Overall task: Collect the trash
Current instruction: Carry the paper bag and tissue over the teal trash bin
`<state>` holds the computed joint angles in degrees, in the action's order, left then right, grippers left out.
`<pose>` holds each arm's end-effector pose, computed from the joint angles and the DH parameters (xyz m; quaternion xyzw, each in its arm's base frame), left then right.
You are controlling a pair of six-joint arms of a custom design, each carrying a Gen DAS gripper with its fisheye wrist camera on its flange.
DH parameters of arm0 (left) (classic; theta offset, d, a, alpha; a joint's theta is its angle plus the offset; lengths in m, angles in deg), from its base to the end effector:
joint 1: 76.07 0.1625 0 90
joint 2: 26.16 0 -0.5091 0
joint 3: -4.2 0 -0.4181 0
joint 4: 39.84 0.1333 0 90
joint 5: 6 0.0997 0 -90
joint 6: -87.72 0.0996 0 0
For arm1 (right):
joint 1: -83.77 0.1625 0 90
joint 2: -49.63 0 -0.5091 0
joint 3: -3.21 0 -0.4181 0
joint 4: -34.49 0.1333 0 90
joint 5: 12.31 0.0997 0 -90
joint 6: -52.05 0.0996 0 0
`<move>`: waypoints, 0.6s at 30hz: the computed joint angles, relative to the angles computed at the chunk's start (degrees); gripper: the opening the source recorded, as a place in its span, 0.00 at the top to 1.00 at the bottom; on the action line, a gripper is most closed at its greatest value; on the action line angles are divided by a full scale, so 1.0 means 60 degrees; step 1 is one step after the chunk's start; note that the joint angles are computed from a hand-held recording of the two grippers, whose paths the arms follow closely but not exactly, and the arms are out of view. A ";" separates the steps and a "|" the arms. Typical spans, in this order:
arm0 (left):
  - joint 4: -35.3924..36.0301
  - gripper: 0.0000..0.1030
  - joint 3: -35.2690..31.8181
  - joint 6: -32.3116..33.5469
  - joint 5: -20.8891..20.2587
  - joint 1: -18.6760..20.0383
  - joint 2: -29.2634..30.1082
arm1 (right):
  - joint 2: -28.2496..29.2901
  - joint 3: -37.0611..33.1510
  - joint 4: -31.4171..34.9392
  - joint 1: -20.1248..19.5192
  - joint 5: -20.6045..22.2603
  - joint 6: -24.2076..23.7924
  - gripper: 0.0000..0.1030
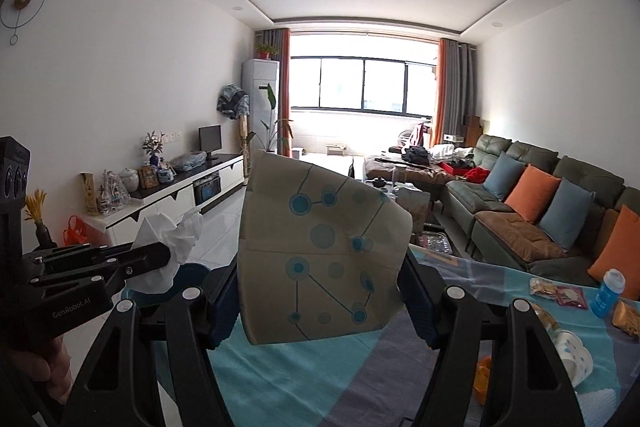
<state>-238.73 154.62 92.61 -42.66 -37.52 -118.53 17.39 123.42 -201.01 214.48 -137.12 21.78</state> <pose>-0.1090 -0.3595 0.3562 0.2112 0.8025 -0.5126 0.2208 0.4284 -0.3806 0.0565 0.3684 -0.7646 0.4811 0.2193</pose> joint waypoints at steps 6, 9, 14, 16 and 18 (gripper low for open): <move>0.0763 0.84 0.0140 -0.0241 0.0697 0.0039 -0.1017 | 0.0330 -0.0692 0.1097 0.0082 0.0737 0.0123 0.35; 0.1214 0.84 0.0163 -0.0381 0.0974 0.0113 -0.1467 | 0.0459 -0.1043 0.1725 0.0073 0.1014 0.0121 0.35; 0.2098 0.84 0.0128 -0.0659 0.1369 0.0314 -0.2229 | 0.0753 -0.1636 0.2676 0.0048 0.1386 0.0159 0.35; 0.2532 0.84 0.0138 -0.0757 0.1479 0.0391 -0.2611 | 0.0878 -0.1865 0.3041 0.0035 0.1461 0.0171 0.35; 0.3008 0.84 0.0141 -0.0953 0.1548 0.0466 -0.2958 | 0.0979 -0.2077 0.3392 0.0001 0.1554 0.0188 0.35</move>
<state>-220.68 155.46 86.89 -33.38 -34.72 -136.28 23.27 110.96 -180.66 214.48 -127.80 22.91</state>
